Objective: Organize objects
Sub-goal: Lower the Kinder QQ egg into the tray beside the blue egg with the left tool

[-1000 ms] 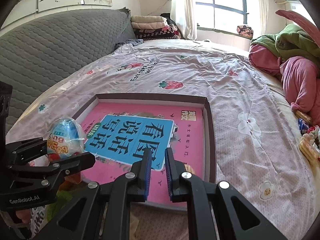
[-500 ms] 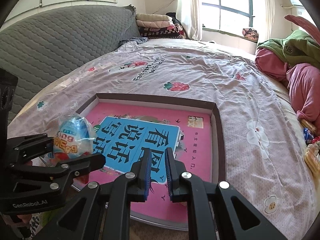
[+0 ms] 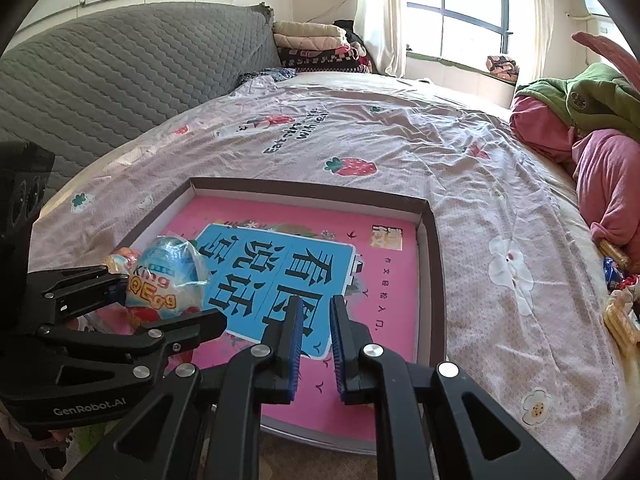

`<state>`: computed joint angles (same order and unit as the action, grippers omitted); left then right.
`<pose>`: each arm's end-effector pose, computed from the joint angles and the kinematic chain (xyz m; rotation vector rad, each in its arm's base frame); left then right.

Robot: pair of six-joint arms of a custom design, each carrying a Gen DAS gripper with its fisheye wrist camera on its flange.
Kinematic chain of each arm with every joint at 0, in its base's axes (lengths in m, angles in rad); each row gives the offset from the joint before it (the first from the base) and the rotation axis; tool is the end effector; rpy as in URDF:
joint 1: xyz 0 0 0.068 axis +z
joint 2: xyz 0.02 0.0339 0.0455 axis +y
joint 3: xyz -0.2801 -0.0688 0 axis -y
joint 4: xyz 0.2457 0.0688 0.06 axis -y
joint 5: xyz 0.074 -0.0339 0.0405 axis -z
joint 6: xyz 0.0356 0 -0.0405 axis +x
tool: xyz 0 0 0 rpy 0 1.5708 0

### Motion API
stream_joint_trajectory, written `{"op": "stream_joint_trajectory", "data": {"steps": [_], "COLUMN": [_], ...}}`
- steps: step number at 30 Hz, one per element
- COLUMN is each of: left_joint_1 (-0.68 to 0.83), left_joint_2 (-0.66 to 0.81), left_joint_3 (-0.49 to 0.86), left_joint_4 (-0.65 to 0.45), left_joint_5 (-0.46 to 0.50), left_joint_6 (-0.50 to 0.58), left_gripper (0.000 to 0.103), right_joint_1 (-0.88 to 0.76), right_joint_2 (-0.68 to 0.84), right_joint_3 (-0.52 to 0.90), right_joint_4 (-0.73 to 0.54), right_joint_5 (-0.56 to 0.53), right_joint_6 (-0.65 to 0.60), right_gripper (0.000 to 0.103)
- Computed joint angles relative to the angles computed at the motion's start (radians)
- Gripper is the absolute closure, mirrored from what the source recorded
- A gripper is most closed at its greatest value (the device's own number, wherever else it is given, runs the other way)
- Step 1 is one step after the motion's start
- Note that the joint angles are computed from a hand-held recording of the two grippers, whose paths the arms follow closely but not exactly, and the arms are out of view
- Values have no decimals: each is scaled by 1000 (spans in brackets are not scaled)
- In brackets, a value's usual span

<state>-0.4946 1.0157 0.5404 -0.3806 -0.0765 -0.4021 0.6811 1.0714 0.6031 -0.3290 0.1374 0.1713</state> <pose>0.1686 -0.0878 0.2098 0.0782 2.4467 -0.3119 0.1651 0.1275 0.2239 -0.5337 2.3119 0.2507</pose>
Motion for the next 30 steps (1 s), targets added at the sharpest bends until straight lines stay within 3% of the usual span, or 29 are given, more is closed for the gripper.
{"op": "stream_joint_trajectory", "data": {"steps": [30], "left_joint_1": [-50], "left_joint_2": [62], "left_joint_3": [-3], "left_joint_4": [7], "left_joint_5": [-1], "left_joint_6": [-24], "left_gripper": [51], "right_joint_1": [-41], "right_joint_2": [-23], "right_joint_3": [-9], "right_joint_4": [-50], "right_joint_5": [-5], "right_joint_6": [-30], "right_gripper": [89]}}
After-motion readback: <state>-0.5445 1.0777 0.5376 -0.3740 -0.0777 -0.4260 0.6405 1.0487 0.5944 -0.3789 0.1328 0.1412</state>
